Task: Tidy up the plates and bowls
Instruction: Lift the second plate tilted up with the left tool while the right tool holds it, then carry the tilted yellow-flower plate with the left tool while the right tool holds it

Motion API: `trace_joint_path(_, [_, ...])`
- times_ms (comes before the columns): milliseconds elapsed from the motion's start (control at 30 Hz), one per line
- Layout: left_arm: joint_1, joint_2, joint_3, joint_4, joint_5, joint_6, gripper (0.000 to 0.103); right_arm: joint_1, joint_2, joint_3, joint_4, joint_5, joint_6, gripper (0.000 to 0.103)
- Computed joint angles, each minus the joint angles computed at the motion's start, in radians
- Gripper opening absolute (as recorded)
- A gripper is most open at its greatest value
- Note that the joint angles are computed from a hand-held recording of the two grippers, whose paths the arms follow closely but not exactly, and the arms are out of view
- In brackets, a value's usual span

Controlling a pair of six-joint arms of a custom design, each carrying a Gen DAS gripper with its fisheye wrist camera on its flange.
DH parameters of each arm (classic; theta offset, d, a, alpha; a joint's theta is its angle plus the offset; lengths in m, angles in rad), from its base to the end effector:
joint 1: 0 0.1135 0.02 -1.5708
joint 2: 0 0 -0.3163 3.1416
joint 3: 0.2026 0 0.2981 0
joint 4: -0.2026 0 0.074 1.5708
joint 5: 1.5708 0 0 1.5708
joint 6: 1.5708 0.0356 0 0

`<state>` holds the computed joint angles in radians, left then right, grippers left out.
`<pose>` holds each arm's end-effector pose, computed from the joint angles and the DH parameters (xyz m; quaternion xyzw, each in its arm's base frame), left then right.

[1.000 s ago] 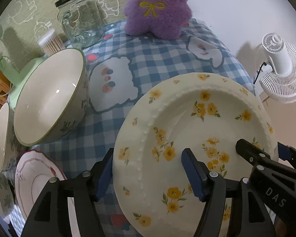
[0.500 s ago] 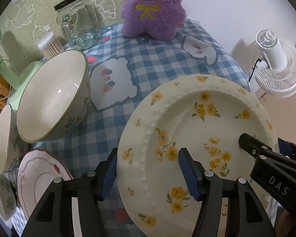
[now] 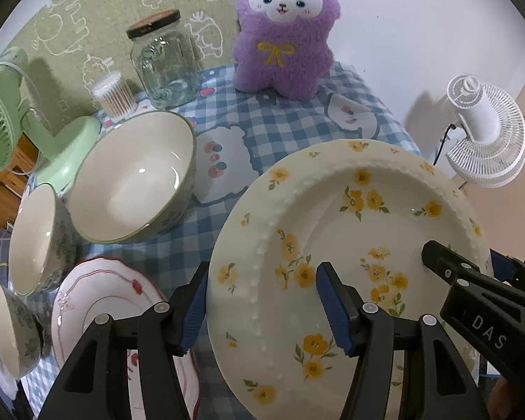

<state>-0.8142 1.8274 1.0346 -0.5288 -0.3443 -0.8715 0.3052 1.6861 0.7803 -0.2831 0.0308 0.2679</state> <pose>0.2658 -0.2641 0.1494 -0.0493 0.9766 0.0217 0.2084 0.3099 0.0965 0.1332 -0.0154 0.9816 0.0391 0.1863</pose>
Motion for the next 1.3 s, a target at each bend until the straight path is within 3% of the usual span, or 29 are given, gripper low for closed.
trace_joint_path(767, [-0.185,-0.175,-0.098,-0.104,-0.052,-0.187,0.061,0.092,-0.349,-0.181,-0.142,0.070,0.056,0.061])
trace_joint_path(1300, [-0.283,-0.179,-0.151,-0.119,-0.043,-0.360,0.061,0.119,-0.423,-0.279,-0.162,0.050,0.047,0.061])
